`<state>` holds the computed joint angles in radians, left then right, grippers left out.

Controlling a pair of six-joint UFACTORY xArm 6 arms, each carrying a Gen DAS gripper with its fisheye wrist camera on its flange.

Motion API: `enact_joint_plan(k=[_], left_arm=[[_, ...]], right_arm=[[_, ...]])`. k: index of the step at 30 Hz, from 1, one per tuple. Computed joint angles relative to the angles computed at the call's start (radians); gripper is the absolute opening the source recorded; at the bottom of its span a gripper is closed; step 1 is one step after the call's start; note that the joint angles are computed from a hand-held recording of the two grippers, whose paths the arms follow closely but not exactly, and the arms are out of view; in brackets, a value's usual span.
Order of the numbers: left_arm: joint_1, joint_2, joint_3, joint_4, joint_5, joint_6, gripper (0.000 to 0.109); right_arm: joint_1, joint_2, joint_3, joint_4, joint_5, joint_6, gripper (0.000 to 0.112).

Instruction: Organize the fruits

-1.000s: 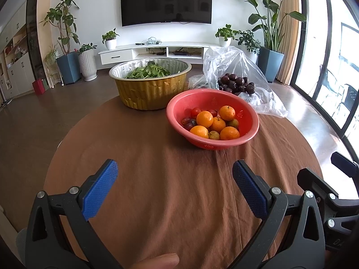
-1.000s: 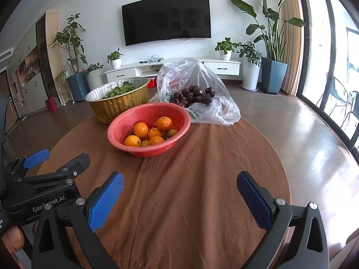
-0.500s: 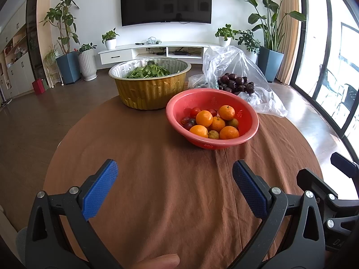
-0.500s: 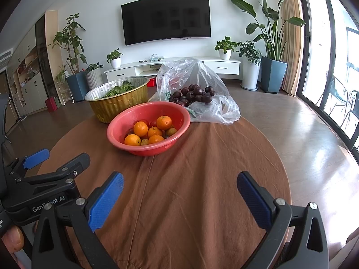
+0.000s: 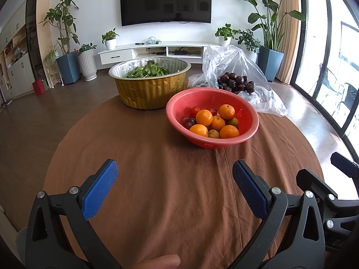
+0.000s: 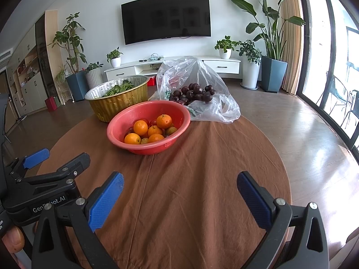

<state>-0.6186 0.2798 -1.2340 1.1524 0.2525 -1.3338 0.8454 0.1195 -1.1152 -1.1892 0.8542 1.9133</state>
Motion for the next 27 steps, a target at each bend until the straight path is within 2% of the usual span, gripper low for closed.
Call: enact_joint_plan(k=[13,20,24,27], left_arm=[[0.002,0.005,0.006,0.004,-0.01,-0.001,0.103],[0.007,0.002,0.012,-0.037,-0.013,0.021,0.103],[0.019,-0.009,0.021,0.059,-0.043,-0.066,0.103],[0.023,-0.007,0.021,0.047,-0.048,-0.05,0.103]], right_arm=[[0.002,-0.002,0.003,0.004,0.0,-0.001,0.103],[0.002,-0.003,0.002,0.008,0.001,-0.004,0.103],[0.002,-0.004,0.002,0.01,0.001,-0.007,0.103],[0.006,-0.007,0.013,0.011,0.0,0.002,0.103]])
